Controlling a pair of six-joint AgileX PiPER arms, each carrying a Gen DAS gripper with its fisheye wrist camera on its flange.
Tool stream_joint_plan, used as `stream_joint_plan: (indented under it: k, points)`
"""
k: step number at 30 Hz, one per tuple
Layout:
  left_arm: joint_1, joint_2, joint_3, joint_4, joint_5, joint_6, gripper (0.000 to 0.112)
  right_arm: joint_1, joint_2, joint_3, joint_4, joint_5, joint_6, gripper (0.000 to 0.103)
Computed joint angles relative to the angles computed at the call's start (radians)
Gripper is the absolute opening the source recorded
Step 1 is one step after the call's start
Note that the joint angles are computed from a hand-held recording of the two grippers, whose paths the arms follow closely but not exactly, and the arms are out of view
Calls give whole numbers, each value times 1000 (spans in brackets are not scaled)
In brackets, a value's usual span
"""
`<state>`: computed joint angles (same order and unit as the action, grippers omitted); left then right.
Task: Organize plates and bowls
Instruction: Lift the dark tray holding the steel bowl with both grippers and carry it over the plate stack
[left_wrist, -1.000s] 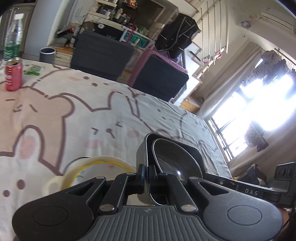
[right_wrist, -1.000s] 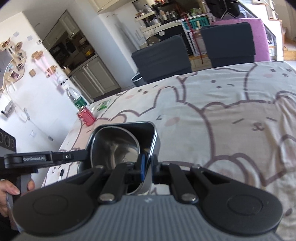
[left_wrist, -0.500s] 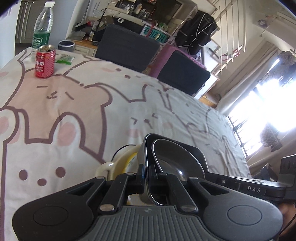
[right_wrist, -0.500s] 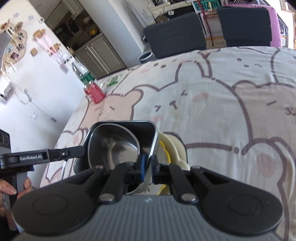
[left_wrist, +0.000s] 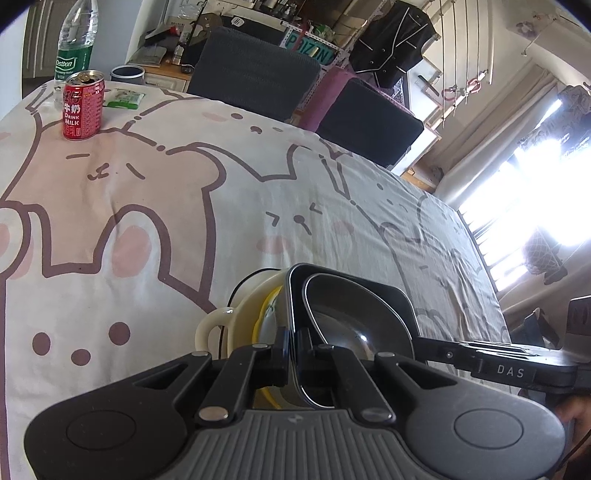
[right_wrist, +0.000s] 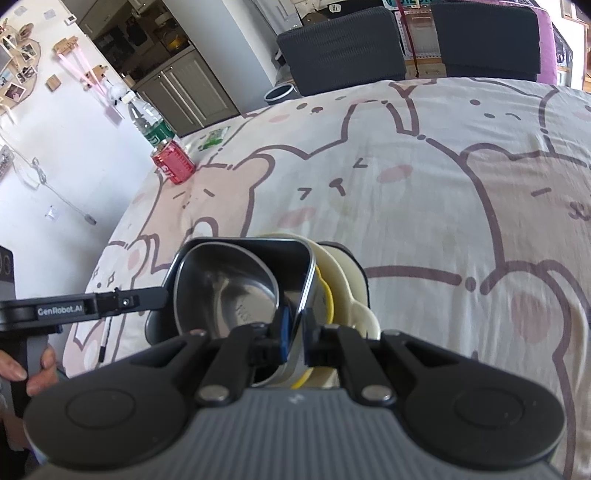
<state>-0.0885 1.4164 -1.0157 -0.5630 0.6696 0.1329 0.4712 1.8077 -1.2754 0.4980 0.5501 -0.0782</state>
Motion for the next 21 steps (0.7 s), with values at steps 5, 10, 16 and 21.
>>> stream_joint_plan:
  k: [5,10,16,21]
  points:
    - [-1,9,-3,14,-1,-10,4,11,16,-17,-41,11,33,9]
    - [-7,23,-6,40,2,-27,4,16,19,-26,-56,17,49,9]
    - [-16,32,-9,55,-1,-32,4,18,25,-33,-69,23,59,9]
    - [-10,30,-7,38,1,-14,4,20,25,-33,-77,26,62,9]
